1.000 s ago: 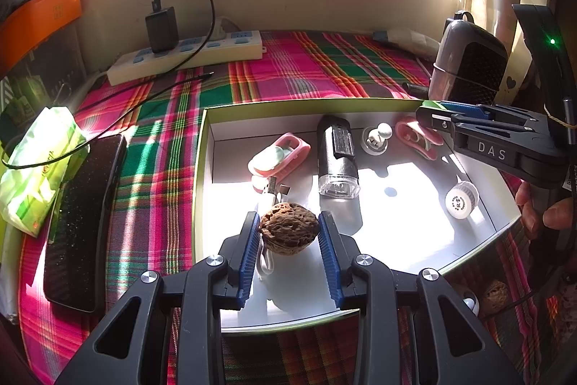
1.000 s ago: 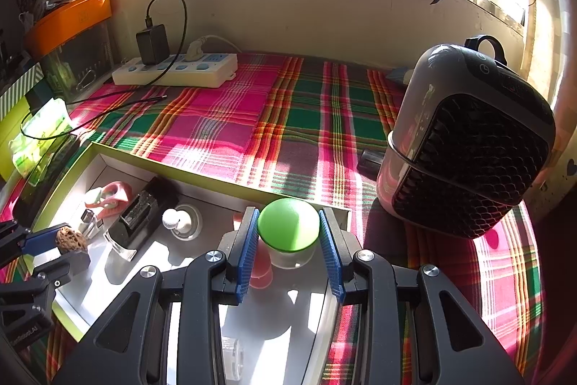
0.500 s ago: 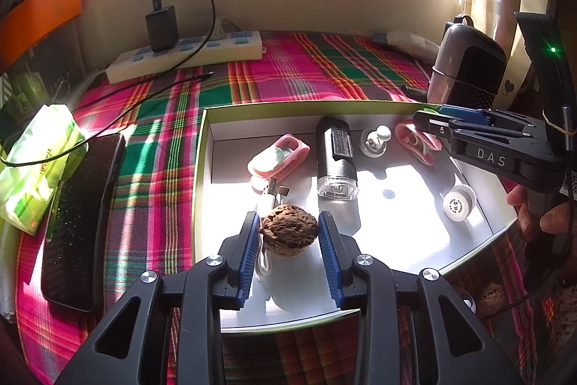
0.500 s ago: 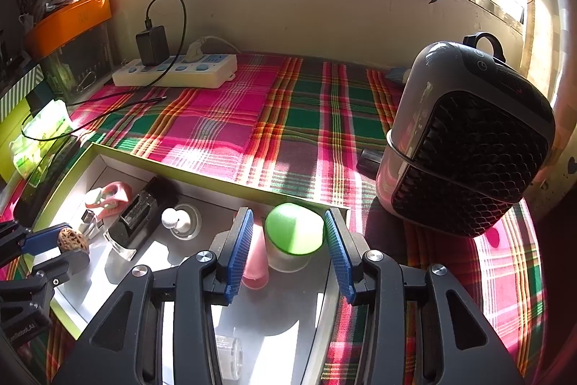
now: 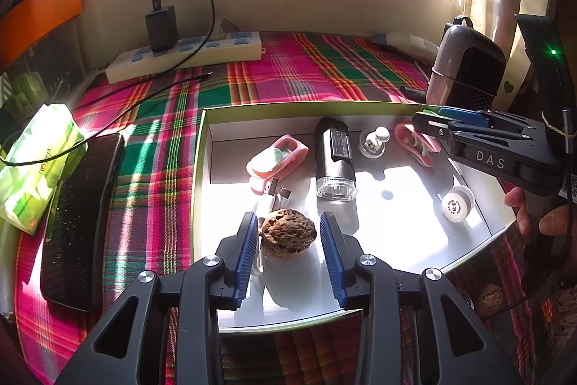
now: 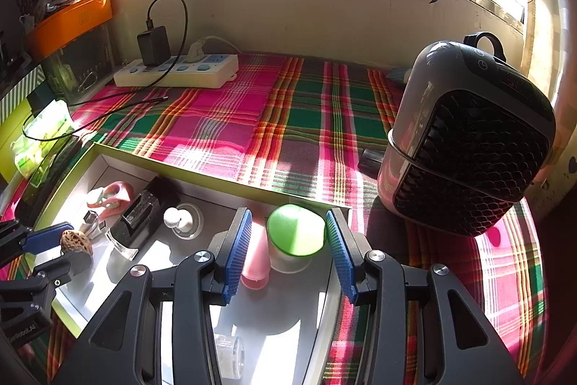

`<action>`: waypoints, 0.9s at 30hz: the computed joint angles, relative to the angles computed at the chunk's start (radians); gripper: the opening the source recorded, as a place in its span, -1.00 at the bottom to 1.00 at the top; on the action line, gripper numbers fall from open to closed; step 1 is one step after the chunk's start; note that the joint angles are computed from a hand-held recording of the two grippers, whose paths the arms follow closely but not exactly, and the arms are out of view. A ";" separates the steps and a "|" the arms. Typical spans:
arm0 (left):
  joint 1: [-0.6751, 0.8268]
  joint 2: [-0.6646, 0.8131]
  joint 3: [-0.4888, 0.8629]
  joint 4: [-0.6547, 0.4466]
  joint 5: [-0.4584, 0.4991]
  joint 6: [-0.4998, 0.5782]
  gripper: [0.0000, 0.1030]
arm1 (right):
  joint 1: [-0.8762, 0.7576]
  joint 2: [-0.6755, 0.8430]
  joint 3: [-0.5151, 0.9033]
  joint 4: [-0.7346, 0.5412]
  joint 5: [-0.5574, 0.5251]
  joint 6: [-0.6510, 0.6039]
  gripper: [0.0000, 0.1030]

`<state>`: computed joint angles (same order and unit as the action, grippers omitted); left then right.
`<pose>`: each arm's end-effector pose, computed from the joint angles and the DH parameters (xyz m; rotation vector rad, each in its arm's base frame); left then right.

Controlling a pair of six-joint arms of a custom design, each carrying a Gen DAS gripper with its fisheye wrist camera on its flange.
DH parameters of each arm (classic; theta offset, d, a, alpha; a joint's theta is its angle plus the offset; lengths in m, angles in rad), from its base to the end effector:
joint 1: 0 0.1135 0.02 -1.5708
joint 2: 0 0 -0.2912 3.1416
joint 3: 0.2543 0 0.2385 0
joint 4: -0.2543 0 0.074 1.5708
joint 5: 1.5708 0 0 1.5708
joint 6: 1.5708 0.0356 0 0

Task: Organize objects
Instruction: 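Lower walnut into the box and open left gripper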

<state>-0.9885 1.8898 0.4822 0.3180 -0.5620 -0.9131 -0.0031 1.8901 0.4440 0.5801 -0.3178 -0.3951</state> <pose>0.1568 -0.2036 0.0797 -0.0798 2.4192 -0.0772 0.2695 0.0103 0.0863 -0.6023 2.3120 0.2012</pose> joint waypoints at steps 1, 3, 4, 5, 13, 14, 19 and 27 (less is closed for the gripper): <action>0.000 -0.001 -0.001 0.001 0.000 -0.002 -0.34 | 0.001 0.000 0.000 0.000 0.000 0.001 -0.13; 0.000 -0.002 -0.001 0.004 0.000 -0.003 -0.34 | -0.001 -0.002 -0.003 0.002 -0.004 -0.002 -0.11; -0.001 -0.001 0.000 0.003 0.000 -0.005 -0.34 | -0.001 -0.003 -0.005 0.003 -0.008 -0.003 -0.07; -0.002 -0.003 -0.001 0.002 -0.001 -0.006 -0.34 | -0.002 -0.004 -0.006 0.002 -0.015 -0.006 0.01; -0.011 -0.018 -0.005 -0.011 -0.013 -0.022 -0.33 | 0.002 -0.015 -0.023 0.022 -0.013 -0.006 0.07; -0.012 -0.021 -0.006 -0.013 -0.015 -0.025 -0.33 | 0.002 -0.019 -0.024 0.021 -0.015 -0.007 0.07; -0.027 -0.042 -0.010 -0.032 -0.028 -0.041 -0.33 | 0.001 -0.040 -0.043 0.029 -0.021 -0.005 0.07; -0.063 -0.080 -0.016 -0.072 -0.053 -0.074 -0.33 | -0.009 -0.098 -0.087 0.032 -0.027 -0.007 0.07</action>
